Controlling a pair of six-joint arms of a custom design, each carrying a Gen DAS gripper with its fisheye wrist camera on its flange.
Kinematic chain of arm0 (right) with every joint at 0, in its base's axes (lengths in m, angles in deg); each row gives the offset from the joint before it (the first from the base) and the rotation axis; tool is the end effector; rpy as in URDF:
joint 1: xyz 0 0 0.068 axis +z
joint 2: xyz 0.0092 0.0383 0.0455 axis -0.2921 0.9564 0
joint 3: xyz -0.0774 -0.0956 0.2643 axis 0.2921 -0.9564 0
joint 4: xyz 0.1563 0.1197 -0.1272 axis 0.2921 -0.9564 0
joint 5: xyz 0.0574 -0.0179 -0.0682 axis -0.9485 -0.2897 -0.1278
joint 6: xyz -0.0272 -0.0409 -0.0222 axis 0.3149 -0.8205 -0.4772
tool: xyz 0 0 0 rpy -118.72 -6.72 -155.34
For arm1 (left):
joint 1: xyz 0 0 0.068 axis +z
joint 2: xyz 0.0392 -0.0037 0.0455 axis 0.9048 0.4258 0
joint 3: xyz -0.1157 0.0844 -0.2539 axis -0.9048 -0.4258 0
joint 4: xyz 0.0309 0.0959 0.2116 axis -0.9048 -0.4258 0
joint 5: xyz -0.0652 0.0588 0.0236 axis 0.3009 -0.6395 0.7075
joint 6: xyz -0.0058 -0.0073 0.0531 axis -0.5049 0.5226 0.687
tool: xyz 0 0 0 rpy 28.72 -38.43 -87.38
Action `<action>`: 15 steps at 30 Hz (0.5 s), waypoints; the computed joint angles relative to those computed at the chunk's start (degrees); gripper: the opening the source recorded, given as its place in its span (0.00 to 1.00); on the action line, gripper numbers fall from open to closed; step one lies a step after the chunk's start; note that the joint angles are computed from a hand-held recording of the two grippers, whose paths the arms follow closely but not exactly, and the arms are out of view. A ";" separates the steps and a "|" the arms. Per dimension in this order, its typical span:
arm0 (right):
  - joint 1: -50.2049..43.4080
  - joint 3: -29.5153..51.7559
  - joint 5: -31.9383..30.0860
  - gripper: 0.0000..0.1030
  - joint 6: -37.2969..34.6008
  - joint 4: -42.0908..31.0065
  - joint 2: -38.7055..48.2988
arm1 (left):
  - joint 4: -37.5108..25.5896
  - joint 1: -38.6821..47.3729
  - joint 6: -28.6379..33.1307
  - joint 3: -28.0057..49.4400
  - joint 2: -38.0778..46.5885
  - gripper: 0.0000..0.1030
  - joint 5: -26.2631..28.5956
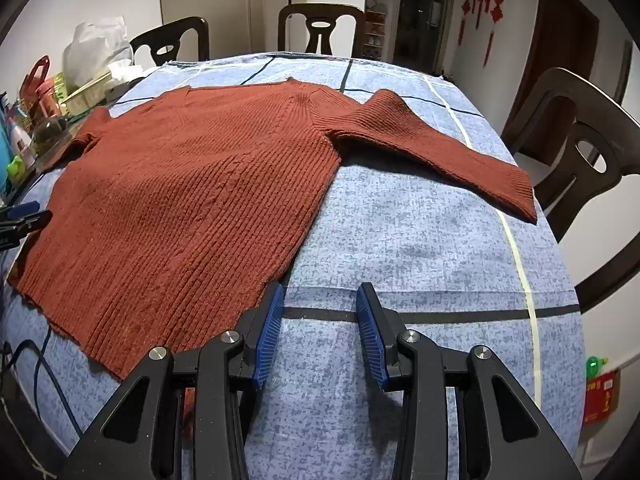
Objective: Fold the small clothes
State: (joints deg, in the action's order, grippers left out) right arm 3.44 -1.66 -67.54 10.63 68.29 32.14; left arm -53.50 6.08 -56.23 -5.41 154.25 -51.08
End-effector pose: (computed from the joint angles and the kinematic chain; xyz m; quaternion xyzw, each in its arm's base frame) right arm 0.2139 0.0839 0.1018 -0.2274 0.9048 0.0976 0.3466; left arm 0.1154 -0.1482 0.1239 -0.1602 0.9286 0.0378 0.3324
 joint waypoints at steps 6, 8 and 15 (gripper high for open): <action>-1.20 -0.25 -0.77 0.38 -0.34 -0.01 -0.32 | -0.24 0.18 0.06 -0.10 -0.22 0.79 0.14; -1.38 -0.65 -0.48 0.38 -0.52 0.71 -0.11 | 0.35 0.11 -0.08 -0.19 0.30 0.79 0.05; 0.17 -0.25 1.43 0.38 0.24 -0.30 -0.63 | -2.01 -0.60 -1.08 0.76 -0.28 0.79 -0.69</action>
State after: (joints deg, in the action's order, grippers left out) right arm 3.62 -1.91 -66.11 10.88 67.99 31.51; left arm -55.51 5.49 -57.31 -4.64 153.96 -51.77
